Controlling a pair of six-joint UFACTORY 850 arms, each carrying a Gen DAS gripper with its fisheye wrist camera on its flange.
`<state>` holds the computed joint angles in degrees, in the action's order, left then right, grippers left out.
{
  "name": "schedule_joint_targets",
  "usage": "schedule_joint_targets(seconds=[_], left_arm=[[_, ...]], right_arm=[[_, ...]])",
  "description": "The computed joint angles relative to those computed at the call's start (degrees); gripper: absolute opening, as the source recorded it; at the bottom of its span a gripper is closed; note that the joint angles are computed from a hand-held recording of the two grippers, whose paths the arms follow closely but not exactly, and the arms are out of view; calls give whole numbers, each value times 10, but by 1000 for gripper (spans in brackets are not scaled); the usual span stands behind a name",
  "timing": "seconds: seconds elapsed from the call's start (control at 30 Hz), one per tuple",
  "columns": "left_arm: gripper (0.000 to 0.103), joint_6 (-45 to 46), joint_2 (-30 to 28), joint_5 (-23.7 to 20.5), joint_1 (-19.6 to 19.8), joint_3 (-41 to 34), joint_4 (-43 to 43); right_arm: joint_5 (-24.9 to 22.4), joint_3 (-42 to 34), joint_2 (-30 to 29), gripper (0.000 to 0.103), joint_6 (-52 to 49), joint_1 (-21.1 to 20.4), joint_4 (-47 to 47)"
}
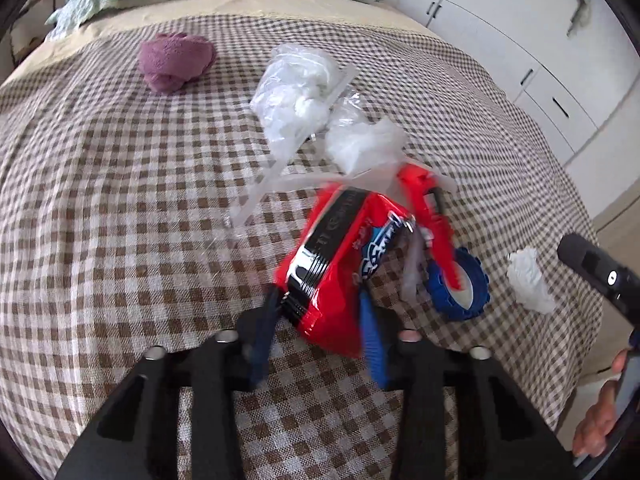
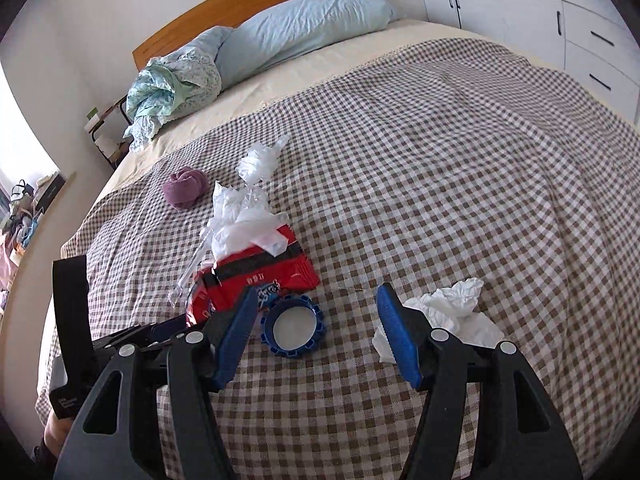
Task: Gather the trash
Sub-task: 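Grasp the red snack packet with the left tool while the right tool grasps the white plastic bag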
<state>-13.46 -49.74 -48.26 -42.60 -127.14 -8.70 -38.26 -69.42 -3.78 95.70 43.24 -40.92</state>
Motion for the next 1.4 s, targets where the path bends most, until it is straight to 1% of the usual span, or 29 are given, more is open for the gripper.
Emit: schedule_joint_targets(seconds=[0.03,0.07,0.13,0.2,0.27,0.3,0.33,0.4,0.47,0.53,0.6,0.63,0.7,0.73,0.8,0.9,0.93,1.03,1.1,1.13,1.17,1.23,1.3,1.4], left_arm=[[10,-11,3,-5,3,2,0],[9,-23,14,1,4,16,10],[8,-51,43,20,5,52,41],[7,-85,75,35,8,88,53],[7,-171,112,62,6,124,102],[7,-227,131,81,3,141,142],[7,-267,150,103,2,161,160],[7,-328,183,136,1,195,181],[7,-376,207,150,-1,220,219],[7,-368,208,145,-1,216,233],[8,-337,209,148,8,221,204],[8,-333,209,146,12,225,194],[8,-330,192,120,24,206,170],[8,-329,195,123,29,215,154],[8,-322,202,141,38,224,125],[8,-320,221,173,37,241,137],[8,-322,225,180,36,244,141],[8,-317,227,187,41,248,131],[8,-307,218,174,45,239,123],[8,-308,213,167,46,235,122],[8,-302,211,166,48,234,113],[8,-282,211,170,52,236,86],[8,-280,214,177,51,237,89],[8,-282,216,179,46,236,100]], right_arm=[[0,-2,0,60,-6,1,4],[0,-3,0,60,-6,3,2],[3,-4,2,60,-5,6,-3],[1,-7,2,60,-7,8,-7],[4,-7,1,60,-11,7,-4],[6,-7,2,60,-11,7,-3],[6,-7,2,60,-11,7,-4],[-5,-10,1,60,-12,12,-12],[-25,-14,-2,60,-17,17,-21],[-39,-16,-4,60,-19,18,-21],[-65,-27,-15,60,-25,26,-27],[-60,-30,-18,60,-34,27,-26],[-35,-41,-28,60,-63,25,-20],[-30,-56,-40,60,-93,23,-12],[-36,-96,-72,60,-156,15,5],[-17,-161,-125,60,-273,-12,71],[-21,-185,-146,60,-312,-17,86],[-90,-279,-227,60,-439,-31,135],[-120,-317,-265,60,-498,-41,171],[-122,-318,-271,57,-504,-44,173],[-116,-314,-272,50,-502,-46,172],[-93,-297,-260,23,-498,-53,183],[-71,-274,-235,6,-458,-53,153],[-22,-231,-179,3,-391,-56,127]])
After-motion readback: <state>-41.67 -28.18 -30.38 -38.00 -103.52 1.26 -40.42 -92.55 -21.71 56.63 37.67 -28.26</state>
